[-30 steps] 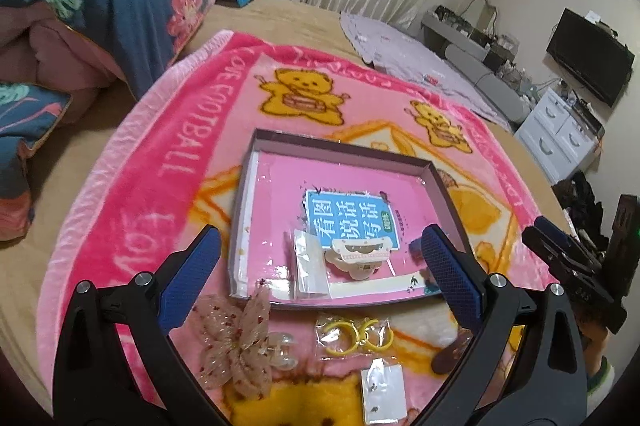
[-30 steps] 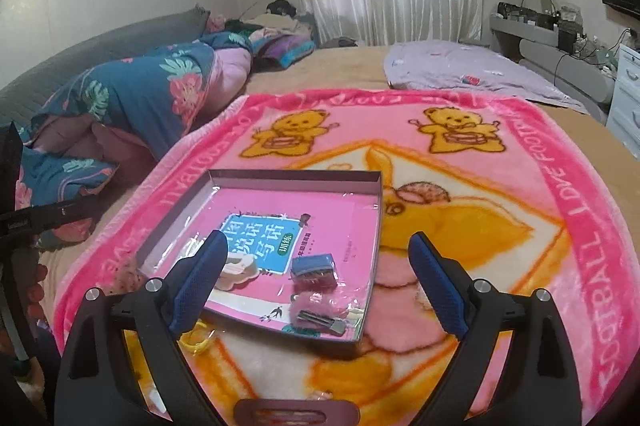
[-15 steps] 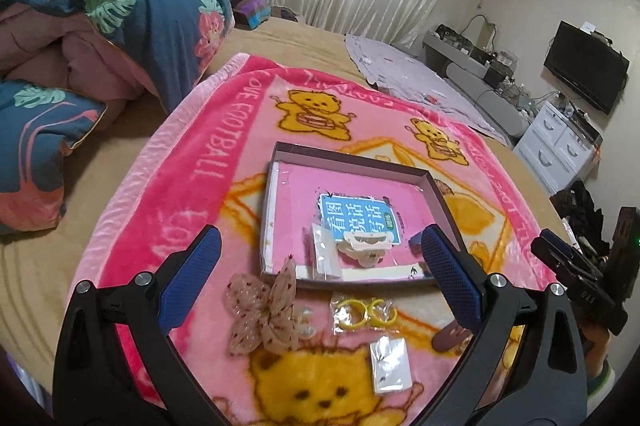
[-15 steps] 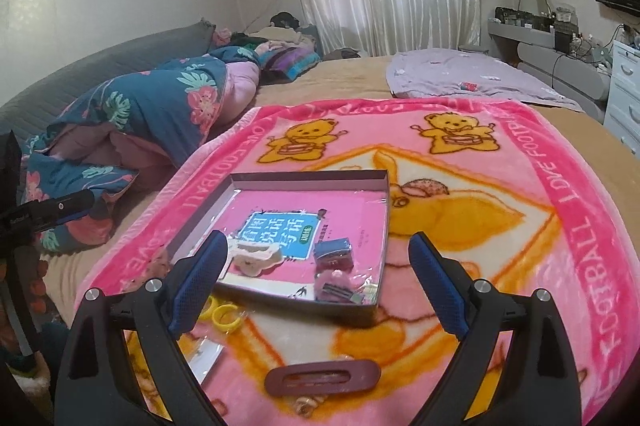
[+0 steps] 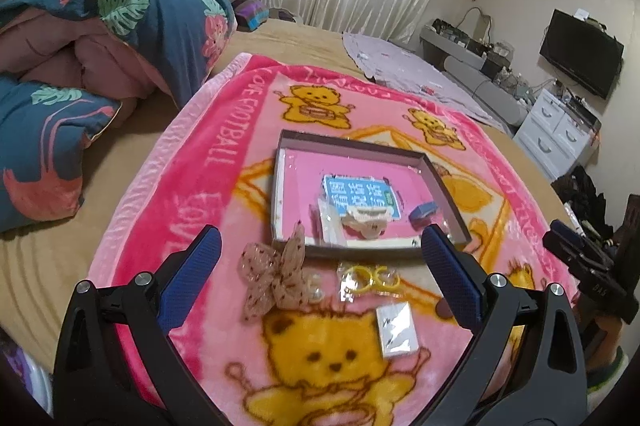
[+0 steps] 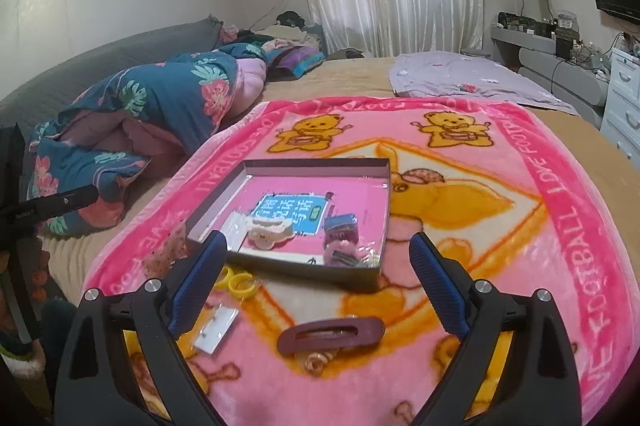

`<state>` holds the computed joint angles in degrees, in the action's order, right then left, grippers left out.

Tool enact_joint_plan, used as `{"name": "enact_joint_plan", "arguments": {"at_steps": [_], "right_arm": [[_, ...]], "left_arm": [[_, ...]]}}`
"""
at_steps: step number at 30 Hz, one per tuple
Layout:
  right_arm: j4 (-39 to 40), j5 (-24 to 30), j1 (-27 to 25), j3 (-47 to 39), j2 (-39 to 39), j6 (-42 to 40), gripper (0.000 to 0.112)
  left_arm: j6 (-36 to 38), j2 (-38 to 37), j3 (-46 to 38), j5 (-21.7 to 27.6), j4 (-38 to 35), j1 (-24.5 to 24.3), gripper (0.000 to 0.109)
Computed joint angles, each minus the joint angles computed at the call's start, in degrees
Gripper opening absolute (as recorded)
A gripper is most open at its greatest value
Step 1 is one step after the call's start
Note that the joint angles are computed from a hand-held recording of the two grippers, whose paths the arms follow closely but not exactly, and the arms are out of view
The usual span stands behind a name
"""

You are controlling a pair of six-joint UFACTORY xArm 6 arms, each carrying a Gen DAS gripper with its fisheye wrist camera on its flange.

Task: Organize jewelry
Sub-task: 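Move both tools back toward the remaining items beside the box, then grasp the lace bow clip with the left tool while the right tool grasps the earring card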

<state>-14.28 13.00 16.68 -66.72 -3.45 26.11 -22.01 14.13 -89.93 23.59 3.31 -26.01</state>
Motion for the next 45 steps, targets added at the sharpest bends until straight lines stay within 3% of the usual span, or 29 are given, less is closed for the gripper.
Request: {"name": "enact_joint_plan", "arguments": {"at_steps": [10, 21, 45], "right_arm": [[-0.07, 1.38, 2.52, 2.58, -2.18, -0.16, 0.092], [1.25, 2.89, 5.17, 2.19, -1.74, -2.80, 0.092], [11.34, 7.79, 10.72, -4.08, 7.04, -13.06, 0.092]], "left_arm": [[-0.06, -3.44, 5.55, -0.07, 0.87, -0.44, 0.093], [-4.80, -5.91, 9.38, 0.68, 8.11, -0.06, 0.093], [-6.84, -3.98, 11.46, 3.42, 11.00, 1.22, 0.093]]}}
